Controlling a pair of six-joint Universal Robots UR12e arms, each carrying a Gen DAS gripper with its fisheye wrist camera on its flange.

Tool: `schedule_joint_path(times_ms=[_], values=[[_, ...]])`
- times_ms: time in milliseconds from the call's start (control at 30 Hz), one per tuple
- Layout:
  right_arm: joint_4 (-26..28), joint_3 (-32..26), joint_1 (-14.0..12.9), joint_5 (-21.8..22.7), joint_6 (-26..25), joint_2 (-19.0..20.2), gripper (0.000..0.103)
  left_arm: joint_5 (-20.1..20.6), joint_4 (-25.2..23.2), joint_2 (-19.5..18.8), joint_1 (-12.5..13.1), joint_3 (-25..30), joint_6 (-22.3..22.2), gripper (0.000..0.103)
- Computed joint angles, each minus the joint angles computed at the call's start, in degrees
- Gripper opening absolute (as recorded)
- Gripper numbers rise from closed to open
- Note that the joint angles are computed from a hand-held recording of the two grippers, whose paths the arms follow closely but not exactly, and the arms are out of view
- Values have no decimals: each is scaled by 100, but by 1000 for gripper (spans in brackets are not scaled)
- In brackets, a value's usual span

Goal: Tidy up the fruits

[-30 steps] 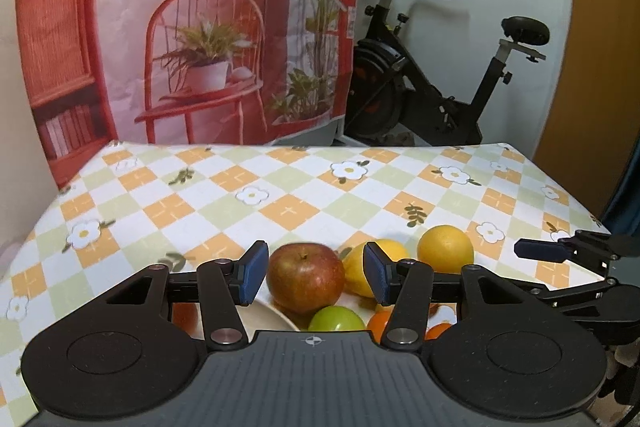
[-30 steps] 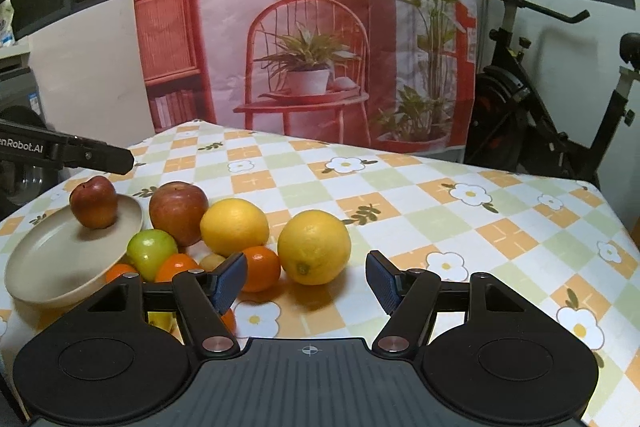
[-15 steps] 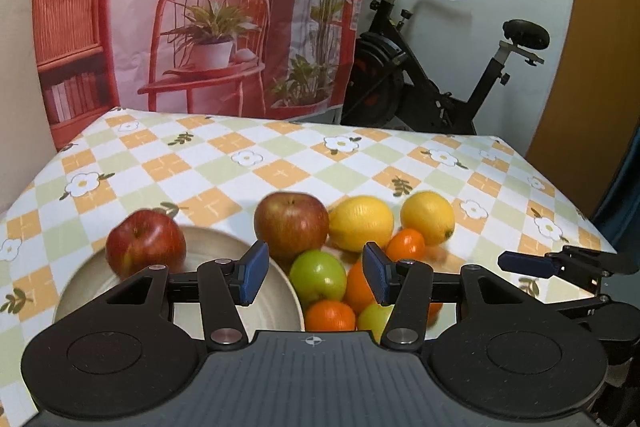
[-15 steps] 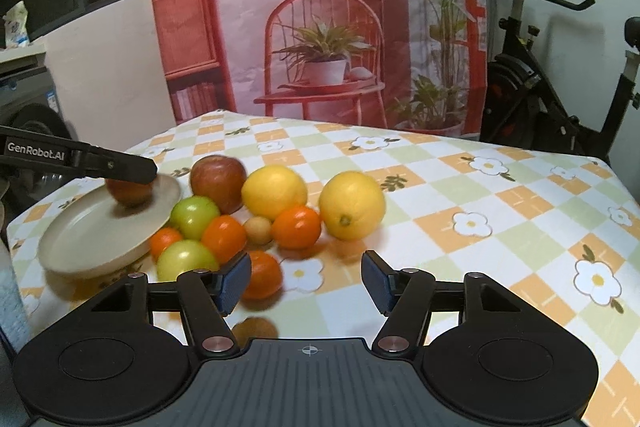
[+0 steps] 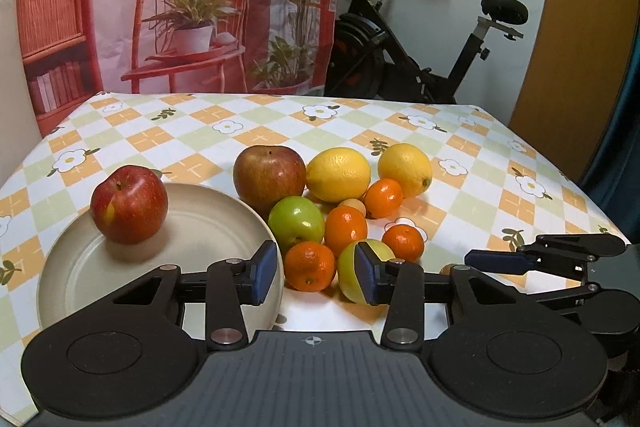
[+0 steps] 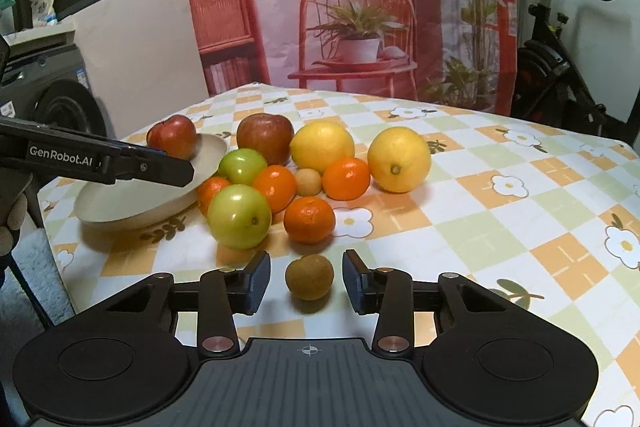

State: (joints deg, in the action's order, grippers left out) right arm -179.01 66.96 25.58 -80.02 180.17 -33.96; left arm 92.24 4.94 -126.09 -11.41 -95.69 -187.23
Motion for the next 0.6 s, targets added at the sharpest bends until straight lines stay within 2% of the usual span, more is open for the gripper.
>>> schedule_joint_path(times_ms=[133, 200, 433, 500, 600], values=[[94, 1, -24, 102, 72, 0, 28, -51, -22, -16, 2, -1, 21, 43], [107, -8, -28, 116, 82, 6, 25, -89, -47, -22, 7, 4, 23, 37], [-38, -11, -49, 95, 84, 0, 25, 67, -39, -80, -23, 73, 179, 31], [-103, -31, -68, 51, 131, 8, 25, 116, -60, -111, -18, 119, 260, 27], [-196, -45, -101, -5, 212, 26, 25, 84, -126, -140, -2, 167, 329, 27]])
